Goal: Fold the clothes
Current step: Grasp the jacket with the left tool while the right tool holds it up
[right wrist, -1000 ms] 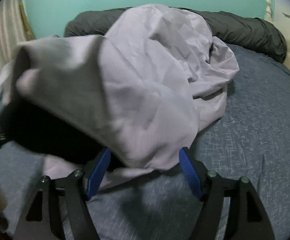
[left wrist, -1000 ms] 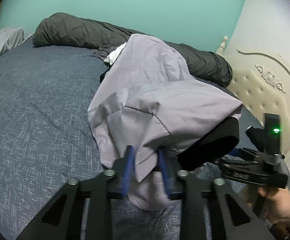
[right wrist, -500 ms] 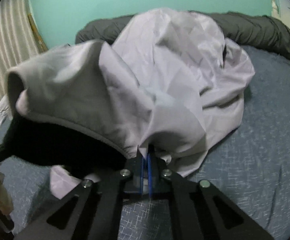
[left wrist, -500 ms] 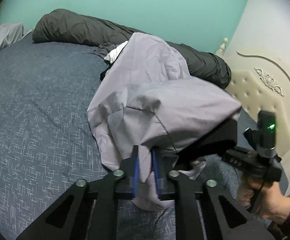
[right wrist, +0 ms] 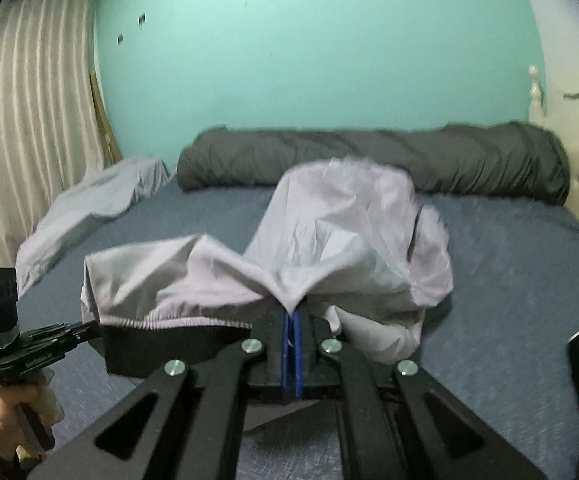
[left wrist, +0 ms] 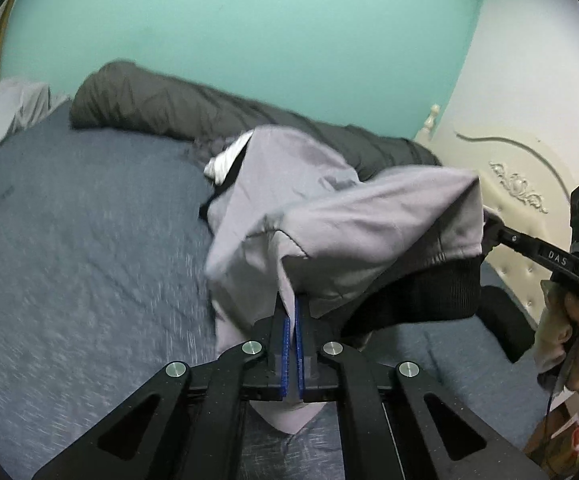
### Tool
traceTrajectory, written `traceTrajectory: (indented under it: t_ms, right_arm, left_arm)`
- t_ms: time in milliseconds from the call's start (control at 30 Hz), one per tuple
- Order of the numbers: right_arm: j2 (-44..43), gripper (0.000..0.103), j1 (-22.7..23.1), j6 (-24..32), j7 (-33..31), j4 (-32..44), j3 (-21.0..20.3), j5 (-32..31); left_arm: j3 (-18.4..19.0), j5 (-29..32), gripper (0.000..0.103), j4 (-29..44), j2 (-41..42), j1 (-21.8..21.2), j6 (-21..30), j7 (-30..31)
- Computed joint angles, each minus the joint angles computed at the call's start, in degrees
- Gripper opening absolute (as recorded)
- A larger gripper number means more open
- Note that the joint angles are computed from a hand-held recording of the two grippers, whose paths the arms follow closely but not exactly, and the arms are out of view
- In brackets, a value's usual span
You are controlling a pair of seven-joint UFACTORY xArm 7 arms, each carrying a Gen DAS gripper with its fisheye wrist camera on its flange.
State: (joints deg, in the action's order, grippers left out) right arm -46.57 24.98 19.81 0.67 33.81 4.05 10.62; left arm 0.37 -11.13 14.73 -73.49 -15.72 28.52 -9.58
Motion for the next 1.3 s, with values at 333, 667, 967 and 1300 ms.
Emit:
traceTrajectory:
  t_ms: [333, 667, 967, 1300]
  right_arm:
    - [-5.64, 0.002, -3.49, 11.85, -0.93, 16.27, -0.38, -1.65]
    - [-3.06, 0.001, -7.19, 24.44, -2.30, 39.03, 1.26, -2.35]
    - [1.24, 0.001, -10.36, 35.45, -2.42, 59.37, 1.81, -2.71]
    - [9.50, 0.001, -12.66, 47.51, -4.32, 81.09, 2.33, -3.11]
  left_arm:
    - [-1.63, 3.19, 0.001, 22.10, 1.68, 3.29, 14.07, 1.61]
    - [-2.90, 5.58, 0.001, 48.20, 11.65, 5.78, 24.16, 4.91]
    - [-4.78, 5.37, 0.001, 67.87, 17.51, 6.16, 33.67, 7.28]
    - [-7.44, 5.45, 0.001, 82.05, 22.15, 7.53, 42.99, 8.34]
